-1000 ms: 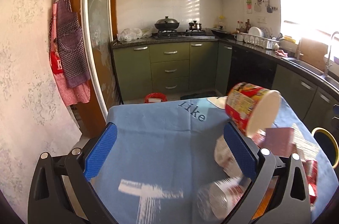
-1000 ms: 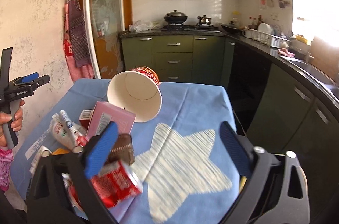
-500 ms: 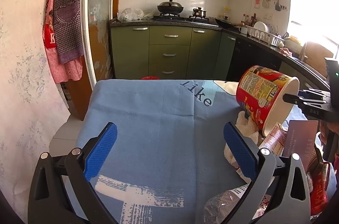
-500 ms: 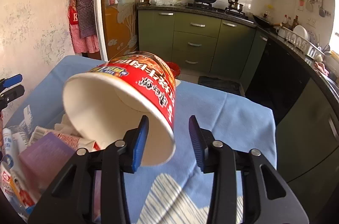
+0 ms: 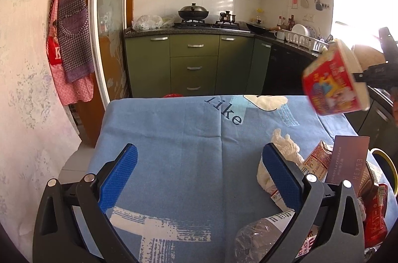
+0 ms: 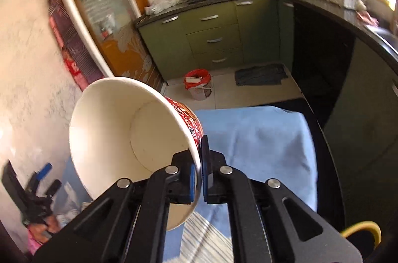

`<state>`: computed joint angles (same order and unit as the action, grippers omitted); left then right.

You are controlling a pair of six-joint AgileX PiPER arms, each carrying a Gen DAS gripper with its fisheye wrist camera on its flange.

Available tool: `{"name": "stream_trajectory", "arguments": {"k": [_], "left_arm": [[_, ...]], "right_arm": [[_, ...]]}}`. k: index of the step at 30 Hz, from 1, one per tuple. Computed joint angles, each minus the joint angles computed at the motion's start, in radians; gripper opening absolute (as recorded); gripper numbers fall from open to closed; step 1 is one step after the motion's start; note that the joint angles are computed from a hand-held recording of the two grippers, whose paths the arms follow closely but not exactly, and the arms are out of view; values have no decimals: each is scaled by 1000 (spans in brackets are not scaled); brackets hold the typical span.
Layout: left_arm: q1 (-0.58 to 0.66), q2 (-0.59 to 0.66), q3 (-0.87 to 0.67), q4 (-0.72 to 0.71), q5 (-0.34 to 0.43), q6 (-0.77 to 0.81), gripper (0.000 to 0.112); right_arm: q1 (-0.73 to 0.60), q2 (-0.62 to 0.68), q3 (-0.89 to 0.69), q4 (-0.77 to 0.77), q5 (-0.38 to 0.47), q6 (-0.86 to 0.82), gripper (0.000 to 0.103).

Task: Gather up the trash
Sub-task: 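Carry the noodle cup over the yellow-rimmed bin and open the right gripper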

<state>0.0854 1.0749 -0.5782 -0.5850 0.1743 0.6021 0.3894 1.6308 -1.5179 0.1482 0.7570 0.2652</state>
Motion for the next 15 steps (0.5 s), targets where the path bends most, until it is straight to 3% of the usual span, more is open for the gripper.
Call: {"name": "stream_trajectory", "arguments": {"k": [7, 10, 15], "left_arm": [[36, -41, 3, -184, 46, 187, 99], [50, -59, 9, -253, 62, 258, 99], [39, -68, 9, -241, 56, 244, 99]], "right_arm": [[-336, -271, 125, 57, 326, -67, 4], [-515, -349, 209, 40, 414, -130, 4], [-793, -376, 400, 81, 429, -280, 5]]}}
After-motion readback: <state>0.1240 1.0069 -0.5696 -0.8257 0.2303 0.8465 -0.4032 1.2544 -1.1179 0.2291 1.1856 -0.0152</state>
